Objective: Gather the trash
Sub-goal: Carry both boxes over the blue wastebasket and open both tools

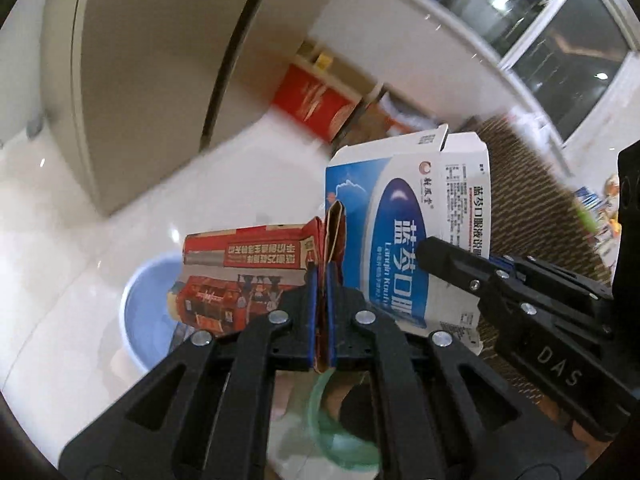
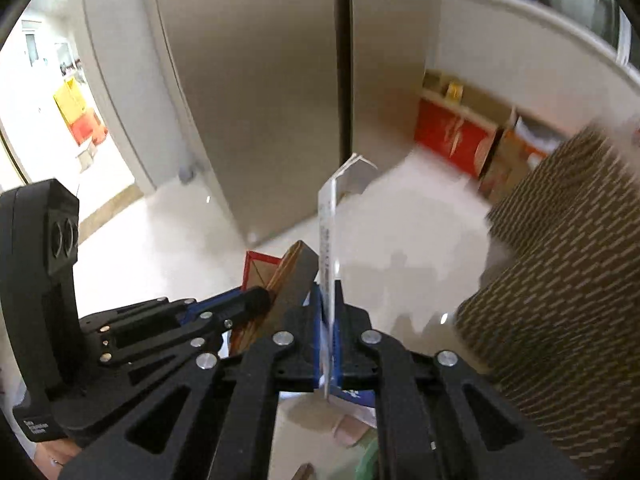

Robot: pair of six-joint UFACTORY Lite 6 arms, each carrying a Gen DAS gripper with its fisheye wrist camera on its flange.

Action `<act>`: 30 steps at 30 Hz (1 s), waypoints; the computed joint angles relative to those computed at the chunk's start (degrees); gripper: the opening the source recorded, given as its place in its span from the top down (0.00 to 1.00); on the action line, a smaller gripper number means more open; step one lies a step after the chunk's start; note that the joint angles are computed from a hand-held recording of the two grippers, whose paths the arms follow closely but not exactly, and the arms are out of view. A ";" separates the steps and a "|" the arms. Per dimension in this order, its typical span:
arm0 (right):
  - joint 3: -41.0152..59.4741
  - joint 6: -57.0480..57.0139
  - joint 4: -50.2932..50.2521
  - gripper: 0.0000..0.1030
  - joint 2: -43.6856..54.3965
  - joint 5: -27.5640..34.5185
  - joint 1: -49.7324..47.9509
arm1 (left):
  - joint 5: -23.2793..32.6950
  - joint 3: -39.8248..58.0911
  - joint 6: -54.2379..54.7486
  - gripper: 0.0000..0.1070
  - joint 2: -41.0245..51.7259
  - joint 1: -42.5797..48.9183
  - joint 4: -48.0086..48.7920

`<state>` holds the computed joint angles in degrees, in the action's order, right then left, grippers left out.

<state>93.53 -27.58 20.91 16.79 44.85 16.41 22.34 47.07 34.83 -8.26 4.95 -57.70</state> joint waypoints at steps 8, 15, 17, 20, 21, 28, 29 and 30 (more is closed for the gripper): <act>-4.93 -1.22 4.17 0.95 9.50 -3.91 1.78 | -0.95 0.06 11.82 0.96 15.56 3.31 -7.67; 0.25 -1.47 5.76 0.95 15.09 -3.38 2.18 | -0.29 4.78 14.23 0.93 23.99 7.97 -10.08; 3.59 -1.73 6.72 0.95 17.68 -1.95 2.21 | -0.43 6.50 10.50 0.88 25.47 8.81 -7.77; 5.71 -2.25 7.79 0.95 19.42 -1.22 2.78 | 0.95 7.45 6.63 0.80 27.31 10.39 -5.38; 6.58 -2.07 7.84 0.95 19.97 -0.93 3.08 | 0.62 7.02 5.99 0.74 27.34 10.44 -5.19; 8.71 -2.12 8.31 0.94 21.31 -0.48 4.35 | -2.98 3.89 2.35 0.36 22.26 9.86 -4.29; 9.42 -1.78 8.28 0.94 21.74 -0.09 4.47 | -3.07 3.21 1.65 0.36 21.46 10.42 -3.95; 9.69 -1.84 8.46 0.94 22.04 0.03 4.48 | -2.77 3.09 1.74 0.36 21.10 10.75 -4.36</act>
<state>103.22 -29.43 29.37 38.83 44.88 20.88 19.57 50.16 36.57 12.83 15.70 -62.05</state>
